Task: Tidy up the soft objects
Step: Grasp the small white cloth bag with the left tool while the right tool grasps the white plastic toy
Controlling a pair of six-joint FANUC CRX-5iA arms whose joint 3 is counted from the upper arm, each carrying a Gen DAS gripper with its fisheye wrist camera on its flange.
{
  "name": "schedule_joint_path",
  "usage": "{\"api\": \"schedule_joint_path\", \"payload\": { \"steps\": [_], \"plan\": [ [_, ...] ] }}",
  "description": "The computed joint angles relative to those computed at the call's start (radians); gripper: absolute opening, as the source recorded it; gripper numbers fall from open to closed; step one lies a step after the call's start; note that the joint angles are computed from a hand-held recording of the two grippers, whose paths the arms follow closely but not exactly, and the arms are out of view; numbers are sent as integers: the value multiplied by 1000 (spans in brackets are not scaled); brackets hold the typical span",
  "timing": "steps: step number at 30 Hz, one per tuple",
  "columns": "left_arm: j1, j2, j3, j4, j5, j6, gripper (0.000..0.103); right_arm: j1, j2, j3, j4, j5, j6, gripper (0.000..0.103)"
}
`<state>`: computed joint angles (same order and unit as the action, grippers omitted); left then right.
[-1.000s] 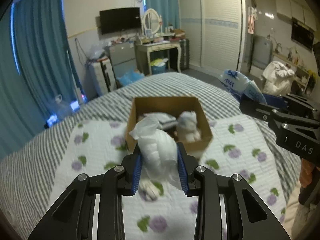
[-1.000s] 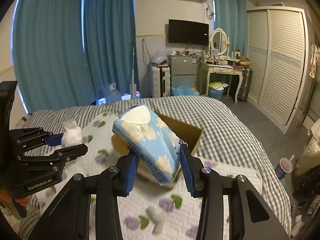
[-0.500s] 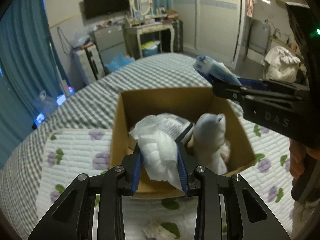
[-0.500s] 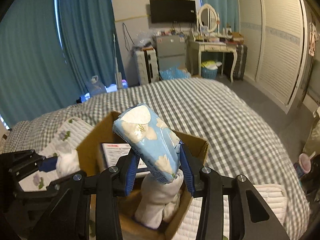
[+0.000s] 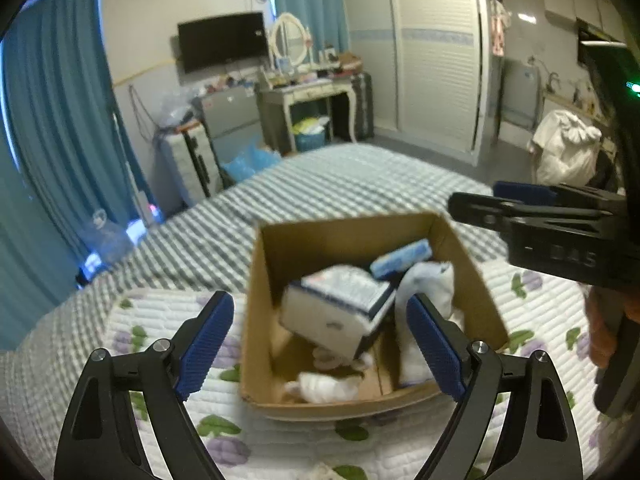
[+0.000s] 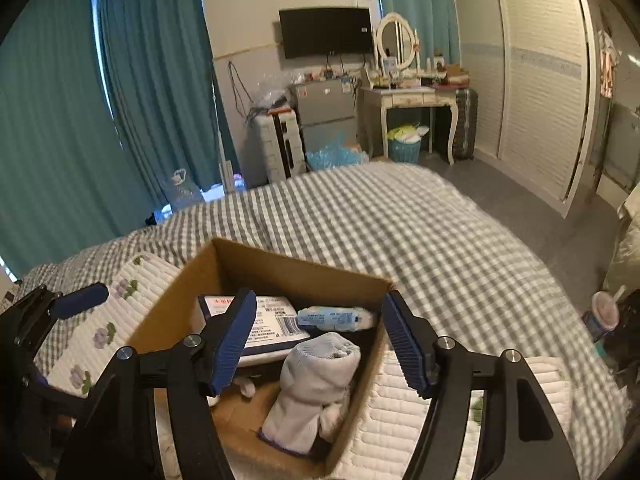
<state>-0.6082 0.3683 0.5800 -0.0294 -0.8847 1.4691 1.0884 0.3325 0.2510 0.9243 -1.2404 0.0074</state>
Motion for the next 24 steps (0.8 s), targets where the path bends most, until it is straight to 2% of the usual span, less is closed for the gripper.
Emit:
{"api": "schedule_joint_path", "payload": {
  "steps": [9, 12, 14, 15, 20, 24],
  "plan": [
    [-60, -206, -47, -135, 27, 94, 89, 178, -31, 134, 151, -256, 61, 69],
    [-81, -272, -63, -177, 27, 128, 90, 255, -17, 200, 216, -351, 99, 74],
    [-102, -315, -75, -215, 26, 156, 92, 300, 0, 244, 255, -403, 124, 86],
    [-107, -336, -91, -224, 34, 166, 95, 324, 12, 272, 273, -431, 139, 88],
    [-112, -421, -169, -222, 65, 199, 95, 406, 62, 362, 289, -503, 198, 99],
    [-81, -469, -256, -178, 116, 200, 95, 455, 59, 319, 259, -514, 147, 103]
  ]
}}
